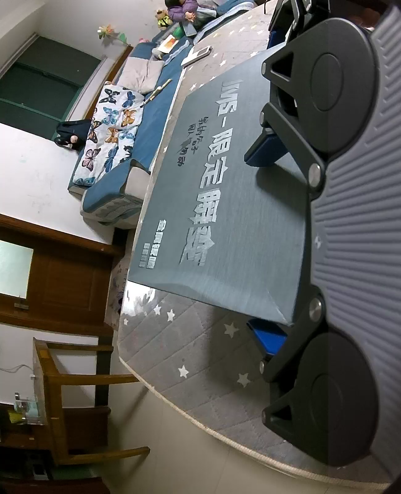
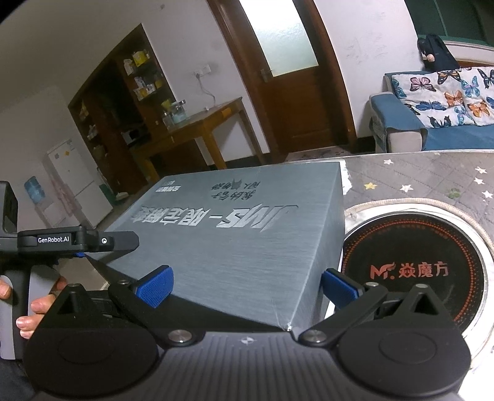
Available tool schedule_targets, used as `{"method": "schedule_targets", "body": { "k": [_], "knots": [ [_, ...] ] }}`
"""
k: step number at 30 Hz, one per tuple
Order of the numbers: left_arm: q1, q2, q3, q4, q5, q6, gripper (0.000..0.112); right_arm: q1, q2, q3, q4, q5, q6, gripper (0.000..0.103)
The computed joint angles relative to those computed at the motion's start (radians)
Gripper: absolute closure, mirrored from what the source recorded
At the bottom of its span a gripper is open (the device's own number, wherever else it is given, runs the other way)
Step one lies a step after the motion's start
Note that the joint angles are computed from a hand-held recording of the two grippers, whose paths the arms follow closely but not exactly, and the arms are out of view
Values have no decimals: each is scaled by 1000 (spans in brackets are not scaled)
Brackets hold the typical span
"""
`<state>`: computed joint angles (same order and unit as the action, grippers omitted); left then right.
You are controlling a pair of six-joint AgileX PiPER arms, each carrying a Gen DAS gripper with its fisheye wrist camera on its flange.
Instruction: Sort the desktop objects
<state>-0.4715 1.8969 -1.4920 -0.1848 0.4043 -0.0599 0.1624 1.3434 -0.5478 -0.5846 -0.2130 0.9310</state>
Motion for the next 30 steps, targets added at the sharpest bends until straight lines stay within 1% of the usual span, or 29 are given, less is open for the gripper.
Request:
{"method": "schedule_targets", "body": {
  "k": [6, 9, 11, 15, 20, 24, 28, 30],
  "knots": [
    [13, 0, 10, -32, 6, 25, 9, 8, 8, -16, -52, 22, 42, 0],
    [19, -8, 23, -48, 8, 40, 9, 15, 10, -27, -101, 33, 83, 0],
    [25, -8, 28, -72, 9, 65, 9, 12, 13, -31, -136, 32, 111, 0],
    [31, 0, 26, -100, 22, 78, 9, 10, 16, -33, -160, 37, 128, 0],
    [30, -2, 38, -106, 5, 91, 9, 4, 16, -36, -225, 42, 187, 0],
    [28, -5, 51, -100, -11, 93, 9, 4, 23, -38, -220, 37, 192, 0],
    [25, -3, 49, -74, -4, 56, 9, 5, 26, -44, -254, 40, 234, 0],
    [29, -1, 50, -87, 0, 63, 9, 3, 30, -43, -265, 36, 244, 0]
  ]
}}
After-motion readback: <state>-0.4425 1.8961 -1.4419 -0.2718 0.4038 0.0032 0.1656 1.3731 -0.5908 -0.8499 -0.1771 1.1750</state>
